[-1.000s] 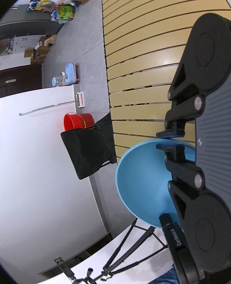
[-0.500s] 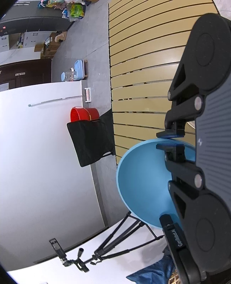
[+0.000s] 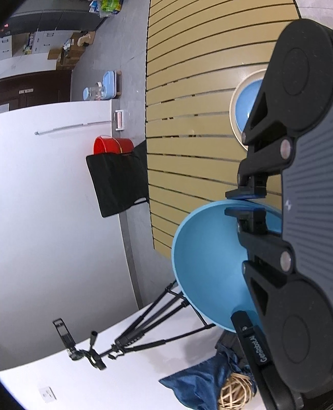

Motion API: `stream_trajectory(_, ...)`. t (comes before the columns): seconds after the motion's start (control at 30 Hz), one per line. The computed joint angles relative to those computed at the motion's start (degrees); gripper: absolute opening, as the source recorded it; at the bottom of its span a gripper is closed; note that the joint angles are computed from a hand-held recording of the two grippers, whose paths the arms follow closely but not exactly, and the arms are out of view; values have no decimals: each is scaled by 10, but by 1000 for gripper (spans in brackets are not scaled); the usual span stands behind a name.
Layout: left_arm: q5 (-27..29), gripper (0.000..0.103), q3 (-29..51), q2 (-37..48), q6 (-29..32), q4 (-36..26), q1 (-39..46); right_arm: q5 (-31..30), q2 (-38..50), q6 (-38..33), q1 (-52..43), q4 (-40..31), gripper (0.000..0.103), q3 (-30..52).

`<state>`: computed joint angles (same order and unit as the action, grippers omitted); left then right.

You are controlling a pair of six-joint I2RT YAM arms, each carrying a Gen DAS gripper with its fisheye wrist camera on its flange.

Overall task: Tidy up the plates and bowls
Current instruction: 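Lift the last bowl with both grippers and carry it over the bowl stack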

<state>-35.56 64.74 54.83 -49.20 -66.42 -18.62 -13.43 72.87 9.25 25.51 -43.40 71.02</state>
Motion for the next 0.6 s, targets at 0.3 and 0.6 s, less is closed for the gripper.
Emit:
stream_trajectory(0.3, 12, 8, -37, -79, 25, -19, 38, 41, -20, 34, 78, 5, 6, -23)
stream_trajectory(0.6, 143, 8, -104, -133, 163, 61, 235, 87, 10, 64, 151, 38, 6, -28)
